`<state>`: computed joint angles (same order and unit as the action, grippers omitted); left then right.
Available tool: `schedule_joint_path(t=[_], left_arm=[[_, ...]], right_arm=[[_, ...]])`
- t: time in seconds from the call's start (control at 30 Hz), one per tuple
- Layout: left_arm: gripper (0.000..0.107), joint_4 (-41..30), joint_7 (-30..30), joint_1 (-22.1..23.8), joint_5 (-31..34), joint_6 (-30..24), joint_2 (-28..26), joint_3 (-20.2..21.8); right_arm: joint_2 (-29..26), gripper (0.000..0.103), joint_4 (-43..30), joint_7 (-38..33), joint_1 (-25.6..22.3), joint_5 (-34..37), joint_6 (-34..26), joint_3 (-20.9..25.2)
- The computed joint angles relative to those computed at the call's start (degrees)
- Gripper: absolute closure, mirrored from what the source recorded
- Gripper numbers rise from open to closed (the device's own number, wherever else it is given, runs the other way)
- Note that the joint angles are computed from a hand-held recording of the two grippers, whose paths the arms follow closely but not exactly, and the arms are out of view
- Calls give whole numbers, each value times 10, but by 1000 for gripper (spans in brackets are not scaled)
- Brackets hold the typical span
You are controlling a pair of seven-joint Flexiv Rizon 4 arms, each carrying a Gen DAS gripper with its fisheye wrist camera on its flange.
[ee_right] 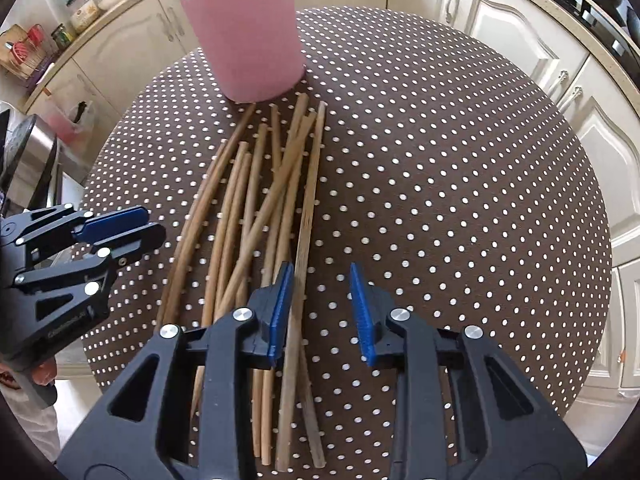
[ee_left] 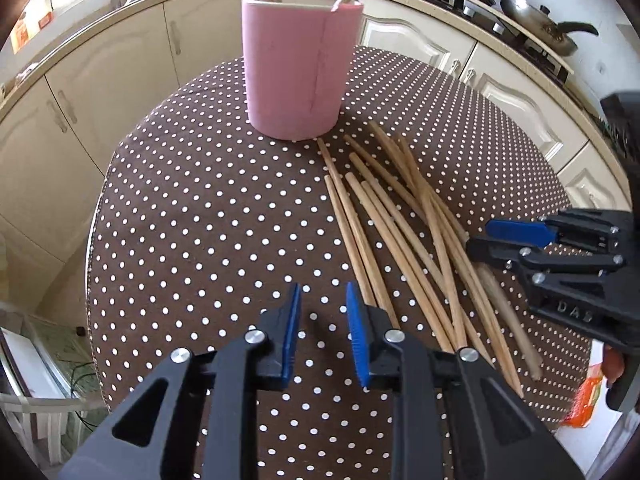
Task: Organize utensils
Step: 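Move the right gripper back to the chopstick pile and close on one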
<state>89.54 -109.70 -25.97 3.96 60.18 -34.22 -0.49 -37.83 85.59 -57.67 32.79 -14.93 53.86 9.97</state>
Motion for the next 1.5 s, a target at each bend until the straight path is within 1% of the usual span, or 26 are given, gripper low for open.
schedule_joint_path(t=[0.07, 0.1, 0.27, 0.37, 0.43, 0.57, 0.67, 0.77, 0.93, 1.0, 1.07, 1.13, 1.17, 1.2, 1.27, 1.3, 1.4, 1.5], left_arm=[[84, -17, -5, -7, 5, -17, -10, 5], [84, -21, -10, -11, 10, -16, -12, 8], [84, -69, -31, -32, 43, -67, -31, 25], [84, -72, -16, -18, 26, -67, -34, 4], [84, -63, -23, -16, 24, -50, -29, 5], [84, -75, -14, -16, 23, -75, -35, 3], [82, -80, -18, -20, 28, -70, -40, 5], [81, -75, -6, -13, 14, -67, -39, -6], [81, -73, -7, -16, 9, -66, -38, -4], [81, -80, -9, -20, 13, -74, -41, 0], [81, -76, -9, -19, 12, -70, -40, -2], [81, -64, -3, -11, 1, -48, -37, -12], [81, -62, -7, -14, 1, -42, -35, -9], [81, -62, -9, -17, 4, -45, -33, -5], [81, -80, -3, -28, 16, -77, -38, 1], [81, -85, -12, -35, 24, -82, -40, 8], [81, -92, -20, -38, 28, -79, -44, 6], [80, -109, -28, -42, 31, -97, -50, 8]], right_arm=[[-2, 76, -5, -2, -1, 1, -7, 0], [-3, 76, -8, -2, -1, 1, -10, 0], [-5, 76, -9, -4, -3, 5, -18, 0], [-3, 76, -6, -8, -7, 9, -12, 2], [-2, 76, -3, -14, -12, 13, -7, 4], [-3, 76, -3, -18, -16, 21, -1, 7], [-3, 76, -2, -21, -17, 23, 2, 7], [-3, 76, -3, -23, -17, 25, 3, 8], [-2, 76, -2, -25, -19, 29, 8, 9], [-2, 76, -2, -26, -20, 31, 10, 10], [-3, 76, -2, -26, -20, 33, 11, 11], [-2, 76, -1, -26, -20, 34, 13, 10], [-2, 76, -1, -26, -20, 33, 13, 10], [-2, 76, -1, -26, -20, 34, 14, 11], [-1, 76, 0, -27, -22, 37, 16, 13], [-1, 76, 0, -28, -23, 39, 16, 13], [1, 76, 2, -28, -23, 39, 17, 13], [0, 76, -1, -31, -23, 40, 12, 14]])
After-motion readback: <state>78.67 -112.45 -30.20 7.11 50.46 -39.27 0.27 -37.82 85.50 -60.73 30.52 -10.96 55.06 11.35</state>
